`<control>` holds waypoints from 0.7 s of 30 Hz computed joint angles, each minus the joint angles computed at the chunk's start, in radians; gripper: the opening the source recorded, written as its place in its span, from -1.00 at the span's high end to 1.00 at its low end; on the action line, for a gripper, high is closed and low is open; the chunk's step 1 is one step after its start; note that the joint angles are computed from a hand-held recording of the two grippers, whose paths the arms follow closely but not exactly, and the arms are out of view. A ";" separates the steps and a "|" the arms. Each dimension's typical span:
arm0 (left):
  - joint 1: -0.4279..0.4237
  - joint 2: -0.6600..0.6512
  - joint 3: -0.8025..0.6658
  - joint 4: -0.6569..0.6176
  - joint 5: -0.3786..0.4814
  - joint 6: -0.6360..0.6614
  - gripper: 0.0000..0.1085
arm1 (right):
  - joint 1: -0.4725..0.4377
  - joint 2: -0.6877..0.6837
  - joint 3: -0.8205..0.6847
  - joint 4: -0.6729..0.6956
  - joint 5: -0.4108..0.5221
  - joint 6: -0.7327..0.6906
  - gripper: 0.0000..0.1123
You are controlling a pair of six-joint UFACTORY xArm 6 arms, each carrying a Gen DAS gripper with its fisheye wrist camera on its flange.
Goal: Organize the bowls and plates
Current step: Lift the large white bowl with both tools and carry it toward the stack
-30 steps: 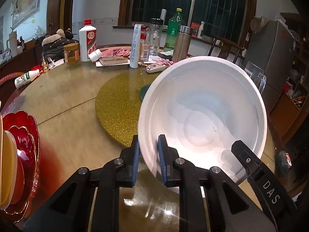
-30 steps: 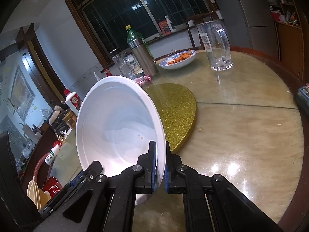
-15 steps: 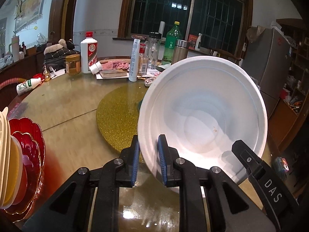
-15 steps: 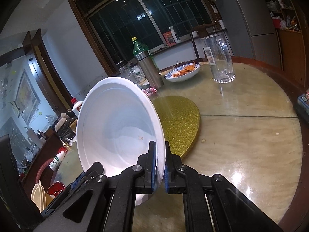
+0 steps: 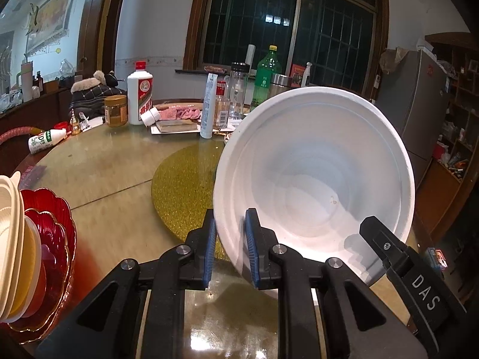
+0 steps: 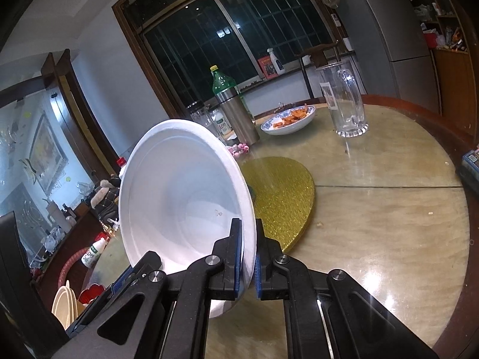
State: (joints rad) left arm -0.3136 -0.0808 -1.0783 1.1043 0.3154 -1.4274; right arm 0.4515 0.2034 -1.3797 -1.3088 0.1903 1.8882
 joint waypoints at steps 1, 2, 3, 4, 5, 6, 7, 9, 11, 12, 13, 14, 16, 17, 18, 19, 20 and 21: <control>0.000 0.000 0.000 0.004 0.000 -0.003 0.69 | 0.000 -0.001 0.000 -0.006 0.000 0.006 0.89; 0.001 -0.001 0.000 0.010 -0.001 -0.007 0.69 | 0.000 -0.002 0.000 -0.008 0.000 0.008 0.89; 0.001 -0.001 -0.001 0.016 0.000 -0.013 0.69 | 0.000 0.000 -0.003 -0.006 -0.001 0.006 0.89; 0.001 -0.002 -0.001 0.024 0.001 -0.020 0.69 | 0.000 -0.001 -0.003 -0.009 -0.003 0.009 0.89; 0.002 -0.003 -0.001 0.032 0.000 -0.027 0.69 | 0.000 -0.002 -0.003 -0.018 -0.003 0.017 0.89; 0.002 -0.003 -0.002 0.036 0.000 -0.031 0.69 | 0.000 -0.003 -0.004 -0.027 -0.001 0.025 0.89; 0.001 -0.004 -0.002 0.042 0.003 -0.035 0.69 | 0.000 -0.005 -0.004 -0.036 -0.002 0.033 0.89; -0.006 -0.010 -0.003 0.065 0.018 -0.053 0.69 | -0.002 -0.007 -0.005 -0.055 -0.007 0.053 0.89; -0.010 -0.018 0.000 0.068 0.028 -0.048 0.69 | -0.004 -0.010 -0.003 -0.086 -0.009 0.083 0.89; -0.017 -0.026 0.005 0.068 0.037 -0.048 0.69 | -0.005 -0.013 -0.002 -0.105 -0.013 0.102 0.89; -0.023 -0.032 0.006 0.068 0.051 -0.042 0.69 | -0.006 -0.014 -0.005 -0.126 -0.020 0.120 0.89; -0.029 -0.040 0.009 0.059 0.068 -0.027 0.69 | -0.008 -0.012 -0.007 -0.132 -0.027 0.123 0.89; -0.037 -0.059 0.017 0.008 0.101 0.018 0.69 | -0.011 -0.007 -0.013 -0.121 -0.056 0.110 0.87; -0.038 -0.066 0.021 -0.005 0.113 0.034 0.69 | -0.012 -0.005 -0.018 -0.117 -0.069 0.103 0.87; -0.041 -0.078 0.027 -0.022 0.128 0.062 0.69 | -0.010 -0.004 -0.021 -0.112 -0.076 0.091 0.87; -0.040 -0.094 0.036 -0.036 0.139 0.079 0.69 | -0.008 -0.002 -0.023 -0.081 -0.084 0.056 0.87; -0.040 -0.113 0.047 -0.044 0.152 0.088 0.69 | -0.007 -0.001 -0.022 -0.045 -0.103 0.017 0.87; -0.040 -0.129 0.058 -0.048 0.161 0.093 0.69 | -0.002 -0.002 -0.023 -0.027 -0.110 -0.009 0.87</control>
